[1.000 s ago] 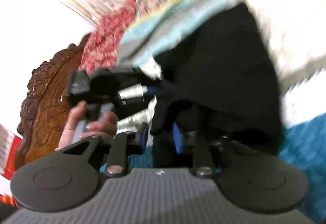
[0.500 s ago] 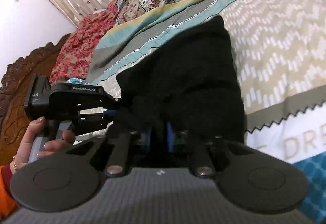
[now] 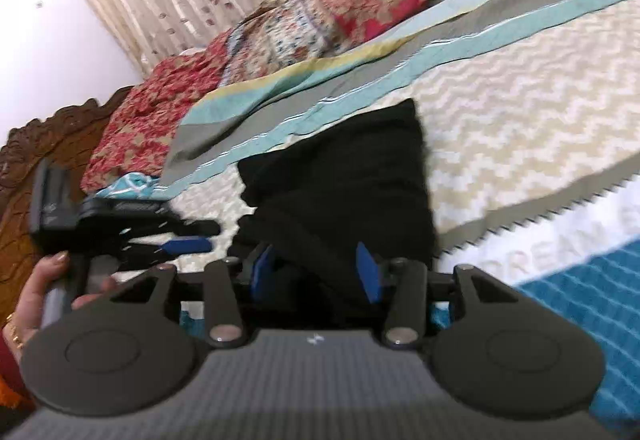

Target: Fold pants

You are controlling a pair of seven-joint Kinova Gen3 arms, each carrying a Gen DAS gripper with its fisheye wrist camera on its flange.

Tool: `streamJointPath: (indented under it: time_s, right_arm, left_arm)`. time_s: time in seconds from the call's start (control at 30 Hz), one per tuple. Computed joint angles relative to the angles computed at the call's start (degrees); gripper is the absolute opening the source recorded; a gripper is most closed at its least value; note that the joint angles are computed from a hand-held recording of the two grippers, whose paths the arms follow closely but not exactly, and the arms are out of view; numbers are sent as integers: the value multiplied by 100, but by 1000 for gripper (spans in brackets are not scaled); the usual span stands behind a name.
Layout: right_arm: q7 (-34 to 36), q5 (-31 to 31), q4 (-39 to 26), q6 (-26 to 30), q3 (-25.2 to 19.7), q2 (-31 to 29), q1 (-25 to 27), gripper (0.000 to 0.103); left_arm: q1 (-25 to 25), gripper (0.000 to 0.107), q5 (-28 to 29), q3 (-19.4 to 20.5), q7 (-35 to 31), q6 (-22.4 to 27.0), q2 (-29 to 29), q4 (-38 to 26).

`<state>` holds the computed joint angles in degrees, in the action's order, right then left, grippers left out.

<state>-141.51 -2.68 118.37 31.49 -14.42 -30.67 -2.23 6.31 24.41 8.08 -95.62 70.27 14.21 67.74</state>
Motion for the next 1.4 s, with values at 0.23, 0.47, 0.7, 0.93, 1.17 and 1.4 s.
streamJointPath:
  time_s: [0.23,0.47,0.7,0.93,1.17,1.4]
  right_arm:
    - [-448,135,-129,491,-367,-77,385,51]
    - [-717,81,-311,728,-359,286,141,51]
    - [-1092,19,-496,1219,-273,675,-283,55]
    - [-1641,753,-872,1648,-766,756,-215,57]
    - [-1979,862,-874,1657,-691,1075,-594,61]
    - [-2086,1069,-950,1737,-634,1059,-792,62]
  left_arm:
    - [-165,45,164,-106,-346,83,-470,787]
    - [-213,51,224,-185,-678,-33,-618,1285]
    - [-261,52,342,-249,-971,-176,-802,1571]
    - [-204,52,239,-265,-1042,-264,-913,1677]
    - [-98,53,27,-250,-1026,-354,-967,1712]
    - [4,56,-215,-225,-851,-322,-971,1622]
